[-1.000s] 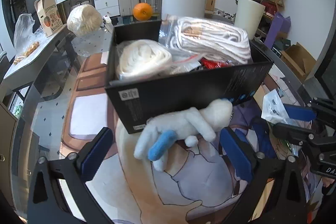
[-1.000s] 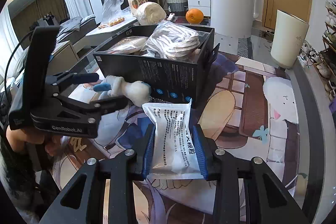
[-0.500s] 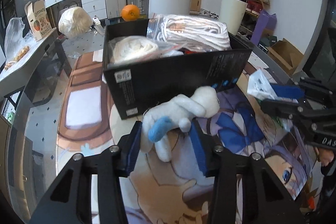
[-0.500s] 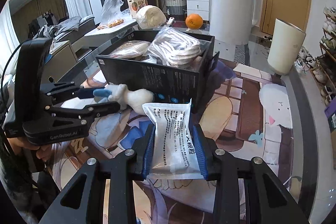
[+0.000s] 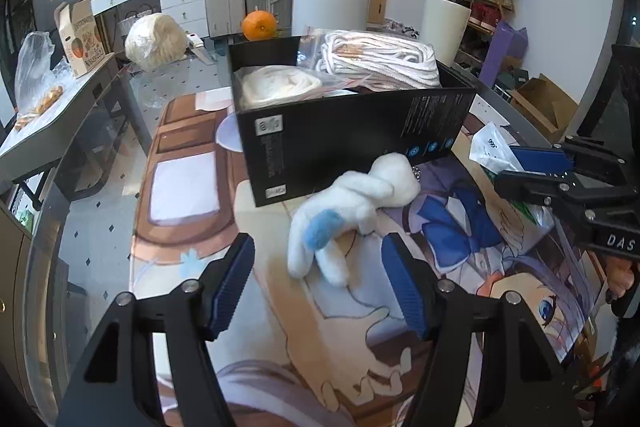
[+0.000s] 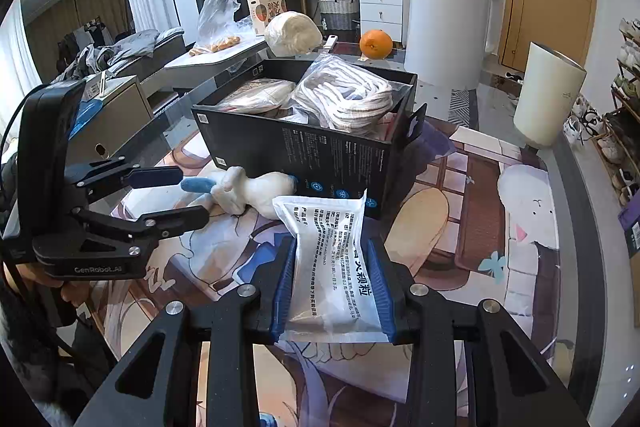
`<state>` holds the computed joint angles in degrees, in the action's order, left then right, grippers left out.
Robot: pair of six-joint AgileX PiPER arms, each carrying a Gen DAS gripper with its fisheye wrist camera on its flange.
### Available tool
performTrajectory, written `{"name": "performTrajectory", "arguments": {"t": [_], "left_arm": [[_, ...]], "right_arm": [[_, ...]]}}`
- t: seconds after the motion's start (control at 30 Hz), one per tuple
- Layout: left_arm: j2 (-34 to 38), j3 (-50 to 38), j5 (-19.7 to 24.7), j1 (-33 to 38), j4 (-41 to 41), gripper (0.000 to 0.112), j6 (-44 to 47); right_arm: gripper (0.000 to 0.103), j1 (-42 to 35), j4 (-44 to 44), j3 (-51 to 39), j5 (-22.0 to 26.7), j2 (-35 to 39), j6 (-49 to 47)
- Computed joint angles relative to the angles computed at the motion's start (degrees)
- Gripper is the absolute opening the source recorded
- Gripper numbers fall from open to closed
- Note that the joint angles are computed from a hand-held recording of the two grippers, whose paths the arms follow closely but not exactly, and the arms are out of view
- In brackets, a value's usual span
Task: Organize soft objects
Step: 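Grasp the white plush toy with the left tool while the right tool holds the packet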
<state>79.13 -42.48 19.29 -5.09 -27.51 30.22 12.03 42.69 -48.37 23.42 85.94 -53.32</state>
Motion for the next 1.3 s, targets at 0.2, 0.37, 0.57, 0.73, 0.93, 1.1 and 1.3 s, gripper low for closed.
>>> {"name": "performTrajectory", "arguments": {"t": [0.2,0.37,0.57,0.73,0.93,1.1,1.3], "left_arm": [[3.74,-4.03,0.21,-3.4,5.97,0.075,-5.0],[4.91,-5.81,3.59,-3.61,-2.96,0.075,6.14],[4.88,-6.58,6.13,-4.75,-4.75,0.075,9.71],[7.1,-9.15,5.69,-7.61,0.78,0.075,4.27],[9.86,-11.92,5.27,-10.07,6.9,0.075,-1.52],[11.8,-13.91,5.8,-11.42,9.06,0.075,-2.98],[13.52,-15.15,5.09,-12.94,10.66,0.073,-4.45]], "right_arm": [[0.036,-0.59,0.45,-0.16,0.38,0.25,-0.74],[0.036,-1.21,0.53,-0.07,0.51,0.26,-1.02],[0.036,-2.7,1.19,-0.28,1.26,0.32,-1.74],[0.036,-4.11,2.04,-0.31,2.1,0.24,-2.69],[0.036,-5.55,2.81,-0.53,3.04,0.12,-3.57],[0.036,-6.33,3.42,-0.63,3.65,0.26,-4.27],[0.036,-7.23,4.03,-0.78,4.1,0.36,-5.01]]}}
